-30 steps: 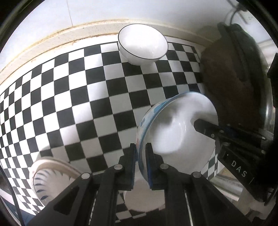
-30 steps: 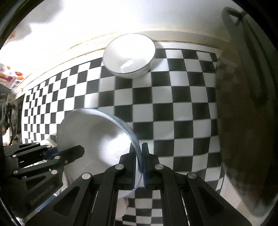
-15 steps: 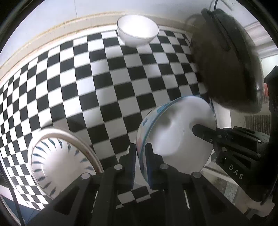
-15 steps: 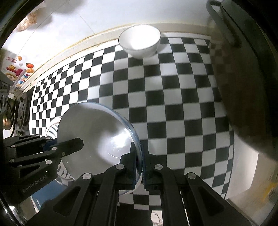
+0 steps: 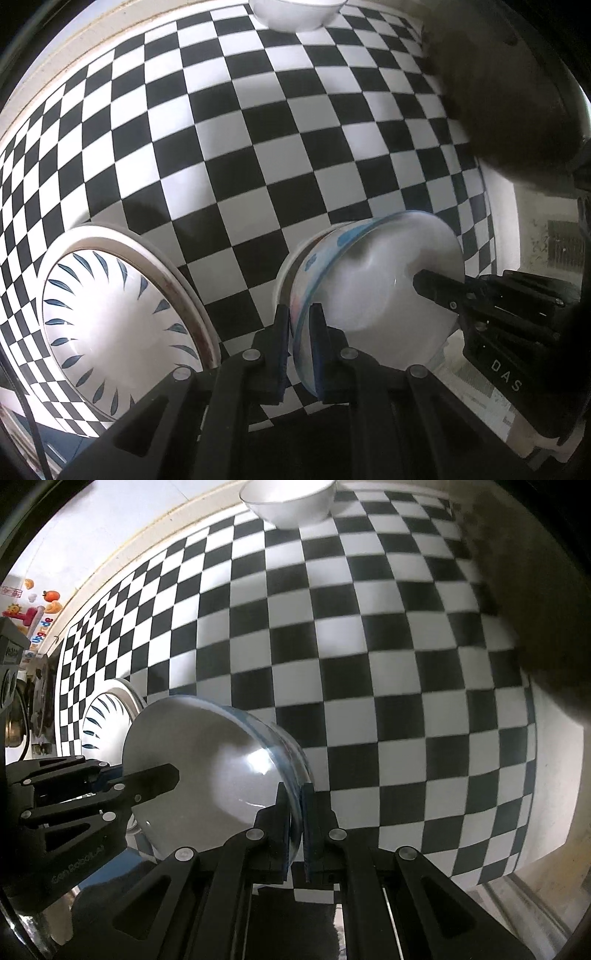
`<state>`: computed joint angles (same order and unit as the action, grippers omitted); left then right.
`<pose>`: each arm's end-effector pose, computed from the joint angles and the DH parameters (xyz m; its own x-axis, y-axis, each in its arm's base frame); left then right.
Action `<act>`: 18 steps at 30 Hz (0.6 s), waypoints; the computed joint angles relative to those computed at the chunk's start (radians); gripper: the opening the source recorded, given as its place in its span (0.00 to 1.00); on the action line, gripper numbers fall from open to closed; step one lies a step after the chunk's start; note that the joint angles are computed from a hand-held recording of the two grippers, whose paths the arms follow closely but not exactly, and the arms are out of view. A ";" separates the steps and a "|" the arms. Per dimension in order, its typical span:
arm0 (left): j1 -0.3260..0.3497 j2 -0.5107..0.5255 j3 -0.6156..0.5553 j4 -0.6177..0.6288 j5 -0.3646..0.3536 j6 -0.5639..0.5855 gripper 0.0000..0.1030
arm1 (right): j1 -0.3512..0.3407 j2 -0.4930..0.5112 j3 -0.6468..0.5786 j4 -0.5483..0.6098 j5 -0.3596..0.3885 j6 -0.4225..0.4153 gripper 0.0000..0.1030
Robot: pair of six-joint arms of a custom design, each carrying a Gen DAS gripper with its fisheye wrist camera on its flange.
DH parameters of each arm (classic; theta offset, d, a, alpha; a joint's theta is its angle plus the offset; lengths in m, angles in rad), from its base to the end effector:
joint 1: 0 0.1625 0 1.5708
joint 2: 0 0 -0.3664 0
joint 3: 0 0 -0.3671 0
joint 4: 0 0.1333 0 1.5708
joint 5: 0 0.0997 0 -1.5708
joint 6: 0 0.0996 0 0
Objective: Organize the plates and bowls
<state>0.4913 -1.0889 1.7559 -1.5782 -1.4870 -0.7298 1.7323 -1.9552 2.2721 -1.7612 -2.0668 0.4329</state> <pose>-0.3531 -0.3495 0.1205 -0.7812 0.4243 -0.4579 0.2360 0.8798 0.4126 0.1329 -0.2816 0.2883 -0.8461 0.2286 0.4815 0.2153 0.9730 -0.0835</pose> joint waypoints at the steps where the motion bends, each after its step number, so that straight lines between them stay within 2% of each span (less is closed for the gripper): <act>1: 0.000 0.001 0.003 0.000 -0.001 0.000 0.09 | -0.010 -0.006 0.008 -0.004 0.005 -0.005 0.06; 4: 0.001 0.011 0.009 0.000 -0.007 -0.003 0.09 | -0.031 -0.014 0.022 -0.007 0.021 -0.012 0.07; 18: -0.008 0.021 0.016 0.006 0.002 -0.010 0.09 | -0.035 0.011 0.001 0.018 0.030 0.018 0.10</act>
<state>0.4837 -1.0684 1.7723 -1.5726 -1.4853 -0.7398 1.6968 -1.9440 2.2731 -1.7429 -2.0369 0.4511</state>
